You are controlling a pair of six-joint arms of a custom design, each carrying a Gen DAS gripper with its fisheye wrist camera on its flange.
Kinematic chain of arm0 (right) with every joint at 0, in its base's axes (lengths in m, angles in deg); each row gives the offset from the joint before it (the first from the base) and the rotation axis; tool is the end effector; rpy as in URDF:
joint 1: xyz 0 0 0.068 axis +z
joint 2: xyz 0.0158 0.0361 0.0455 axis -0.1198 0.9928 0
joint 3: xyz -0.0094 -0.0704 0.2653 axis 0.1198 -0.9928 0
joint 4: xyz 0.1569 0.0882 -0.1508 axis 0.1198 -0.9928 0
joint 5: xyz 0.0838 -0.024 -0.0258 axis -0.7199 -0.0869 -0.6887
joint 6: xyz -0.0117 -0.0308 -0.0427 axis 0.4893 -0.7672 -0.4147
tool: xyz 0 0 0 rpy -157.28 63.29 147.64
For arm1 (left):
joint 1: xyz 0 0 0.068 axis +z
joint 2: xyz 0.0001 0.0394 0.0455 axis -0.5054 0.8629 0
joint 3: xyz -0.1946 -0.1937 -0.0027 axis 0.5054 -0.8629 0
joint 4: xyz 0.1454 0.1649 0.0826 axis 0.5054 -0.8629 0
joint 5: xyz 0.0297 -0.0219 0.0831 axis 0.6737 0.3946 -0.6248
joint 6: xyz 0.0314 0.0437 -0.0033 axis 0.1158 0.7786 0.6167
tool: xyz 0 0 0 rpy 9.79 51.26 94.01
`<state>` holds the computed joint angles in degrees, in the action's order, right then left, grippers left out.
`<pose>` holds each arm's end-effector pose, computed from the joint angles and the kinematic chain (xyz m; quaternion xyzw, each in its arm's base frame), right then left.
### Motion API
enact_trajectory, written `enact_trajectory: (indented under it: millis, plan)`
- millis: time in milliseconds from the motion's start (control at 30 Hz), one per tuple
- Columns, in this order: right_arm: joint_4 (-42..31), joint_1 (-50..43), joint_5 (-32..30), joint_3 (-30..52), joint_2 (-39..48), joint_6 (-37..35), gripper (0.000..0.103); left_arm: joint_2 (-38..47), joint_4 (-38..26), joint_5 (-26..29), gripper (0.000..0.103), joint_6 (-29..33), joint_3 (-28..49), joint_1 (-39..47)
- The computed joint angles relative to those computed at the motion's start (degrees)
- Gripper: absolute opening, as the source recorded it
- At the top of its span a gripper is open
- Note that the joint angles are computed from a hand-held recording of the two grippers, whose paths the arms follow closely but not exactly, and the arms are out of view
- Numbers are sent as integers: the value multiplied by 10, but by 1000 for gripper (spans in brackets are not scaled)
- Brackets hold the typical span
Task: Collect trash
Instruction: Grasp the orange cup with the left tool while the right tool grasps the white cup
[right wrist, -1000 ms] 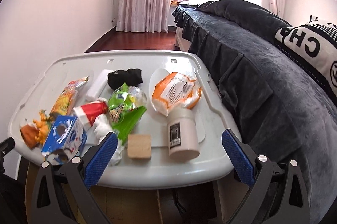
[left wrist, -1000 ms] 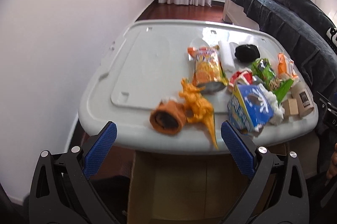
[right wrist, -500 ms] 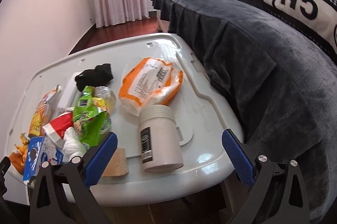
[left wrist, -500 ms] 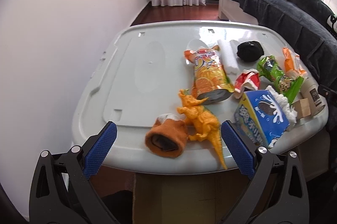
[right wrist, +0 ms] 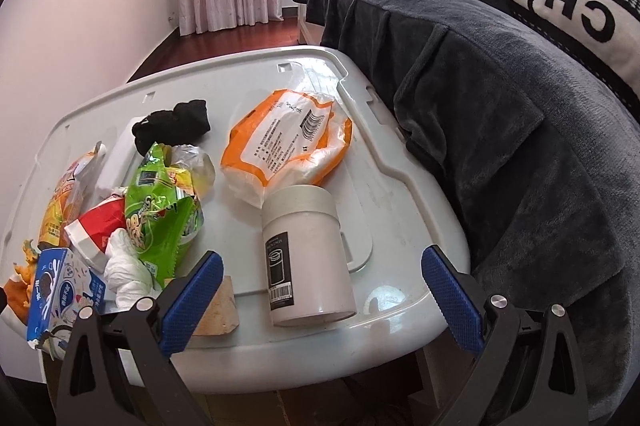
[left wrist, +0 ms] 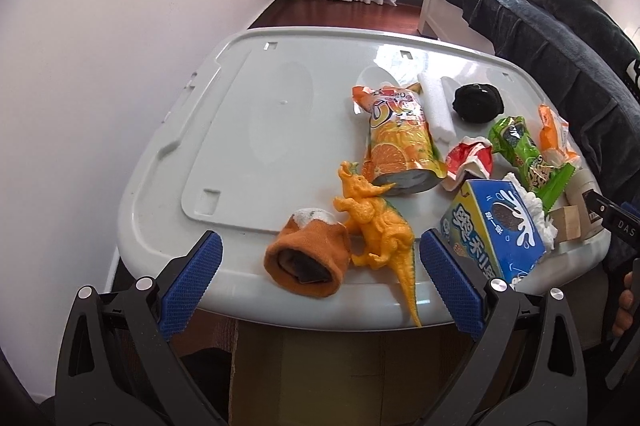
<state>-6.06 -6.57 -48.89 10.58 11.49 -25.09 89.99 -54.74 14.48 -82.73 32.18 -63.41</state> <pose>0.2845 -0.0022 0.1357 0.0536 0.9468 -0.0378 0.3152 0.2171 -0.1244 0.1531 -0.0870 0.9459 0.0194 0.3119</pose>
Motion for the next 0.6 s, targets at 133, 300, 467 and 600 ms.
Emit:
enact_trajectory:
  millis: [133, 300, 467, 600]
  plan:
    - [1, -2, -2, 2, 5, -4, 98, -2, 6, -5, 97, 1, -3, -3]
    - [4, 7, 8, 5, 14, -16, 98, 8, 0, -26, 97, 7, 2, -18]
    - [4, 6, 10, 7, 17, -18, 98, 10, 0, -20, 97, 9, 2, -15]
    - [3, 2, 9, 11, 21, -16, 98, 9, 1, -15, 97, 8, 1, -11]
